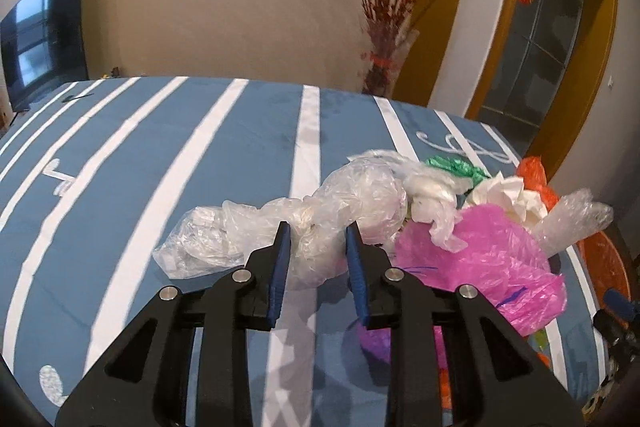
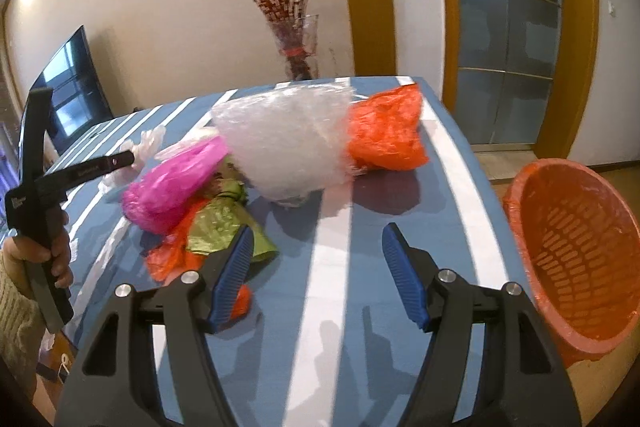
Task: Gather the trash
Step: 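Grasp the orange plastic bag with the right tool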
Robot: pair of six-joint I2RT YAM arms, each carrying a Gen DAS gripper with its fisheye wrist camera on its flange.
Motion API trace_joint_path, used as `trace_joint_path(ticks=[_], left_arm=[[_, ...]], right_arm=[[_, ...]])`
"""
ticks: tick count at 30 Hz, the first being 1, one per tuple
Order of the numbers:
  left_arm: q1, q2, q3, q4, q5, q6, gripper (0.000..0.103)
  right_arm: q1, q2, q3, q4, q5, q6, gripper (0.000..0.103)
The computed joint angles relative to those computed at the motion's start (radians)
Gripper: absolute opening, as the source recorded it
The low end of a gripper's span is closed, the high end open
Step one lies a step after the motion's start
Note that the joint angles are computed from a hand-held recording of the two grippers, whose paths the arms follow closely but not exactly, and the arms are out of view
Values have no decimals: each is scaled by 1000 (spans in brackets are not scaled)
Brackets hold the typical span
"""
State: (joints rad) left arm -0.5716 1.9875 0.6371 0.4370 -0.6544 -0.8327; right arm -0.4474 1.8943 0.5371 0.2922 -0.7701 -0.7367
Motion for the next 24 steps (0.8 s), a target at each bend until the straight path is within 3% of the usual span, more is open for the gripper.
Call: trace_joint_path(ticks=[2,6,11,13,20,24], left_arm=[[-2,-26,-21,-4,-13,-8,27],[-2,-65,-53,-4,-26,-19,27],[-4,-84,-69,-1,-32,-23,27],[-8,-89,-75,2,-35,-26,27],[-4,-87,-76,15,-32,-18,27],[7,-81,-65,23,-21,-9,27]], right_arm=[[19,-8,-15,-9,-4,-13,64],[78,-19,-36,-7,-4,-19,51],[175,-16,-57,83,47,69,33],[182,5,-42,136,76,141,33],[124,119,159,149,159,328,34],[152,199,320,95,199,398,46]])
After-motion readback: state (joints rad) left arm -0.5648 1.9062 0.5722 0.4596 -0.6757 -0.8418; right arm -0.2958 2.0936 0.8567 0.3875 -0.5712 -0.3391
